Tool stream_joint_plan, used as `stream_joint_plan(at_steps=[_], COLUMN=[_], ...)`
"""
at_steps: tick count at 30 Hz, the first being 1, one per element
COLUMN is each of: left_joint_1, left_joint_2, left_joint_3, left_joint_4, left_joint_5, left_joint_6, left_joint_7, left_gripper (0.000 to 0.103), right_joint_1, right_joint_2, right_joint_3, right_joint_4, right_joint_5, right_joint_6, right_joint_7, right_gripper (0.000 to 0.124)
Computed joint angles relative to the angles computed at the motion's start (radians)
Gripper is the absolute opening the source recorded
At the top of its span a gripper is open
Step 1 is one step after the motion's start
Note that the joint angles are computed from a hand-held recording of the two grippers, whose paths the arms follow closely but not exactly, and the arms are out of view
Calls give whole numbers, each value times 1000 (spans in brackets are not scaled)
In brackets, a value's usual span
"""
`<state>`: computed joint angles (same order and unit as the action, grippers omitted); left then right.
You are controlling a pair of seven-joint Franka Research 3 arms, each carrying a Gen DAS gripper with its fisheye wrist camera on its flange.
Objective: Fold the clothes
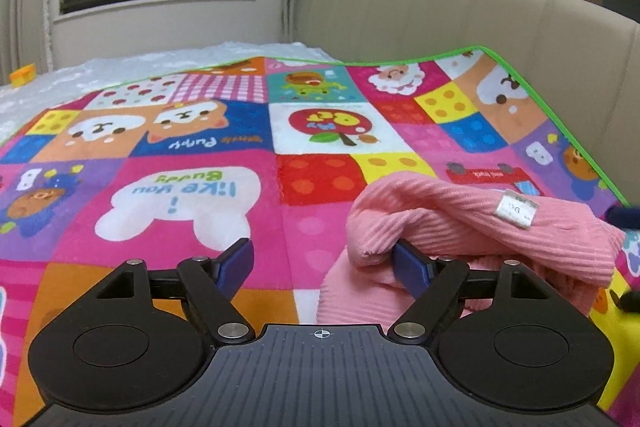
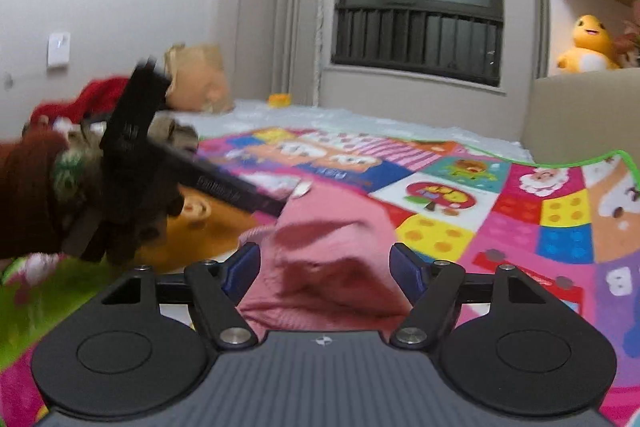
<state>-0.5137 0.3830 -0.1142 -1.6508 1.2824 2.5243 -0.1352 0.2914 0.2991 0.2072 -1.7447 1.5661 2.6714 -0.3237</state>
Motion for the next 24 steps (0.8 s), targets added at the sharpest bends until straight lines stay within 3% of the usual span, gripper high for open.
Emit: stream_joint_plan(at_steps=[2, 3, 4, 6, 8, 10, 13, 16, 19, 21, 24], left_joint_1=[0, 1, 3, 14, 21, 22, 9, -1, 3, 18, 55], left_joint_2=[3, 2, -2, -16, -27, -22, 4, -17, -88, -146, -216], left_joint_3=[5, 7, 8, 8, 10, 6, 4, 17, 4, -17, -55], left_joint_4=[0, -3, -10, -32, -49, -43, -4, -24, -110, -189, -281], left_joint_5=[17, 26, 37, 62, 112, 138, 129, 176, 220, 229, 180], left_joint_6=[15, 27, 42, 94, 151, 158, 94, 62, 1, -40, -73], left_joint_7=[-22, -35, -48, -64, -80, -65, -28, -89, -171, -232, -279], left_gripper=[81, 81, 81, 83, 86, 88, 88, 88, 88, 89, 90], right_joint_1=[21, 27, 27, -9, -61, -94, -136, -185, -183, -140, -81], right_joint_2=[42, 71, 103, 154, 189, 206, 192, 153, 170, 150, 88], right_joint_3=[4, 4, 0, 7, 32, 49, 64, 69, 44, 17, 5], right_joint_4=[40, 76, 121, 209, 276, 312, 301, 248, 227, 177, 73], right_joint_5=[-41, -77, -135, -184, -169, -166, -172, -139, -173, -253, -335], right_joint_6=[31, 36, 17, -80, -169, -227, -329, -487, -594, -529, -384], right_joint_7=[37, 104, 230, 466, 622, 717, 819, 867, 1008, 1017, 874], right_gripper=[68, 58, 35, 26, 15, 9, 7, 4, 4, 4, 5])
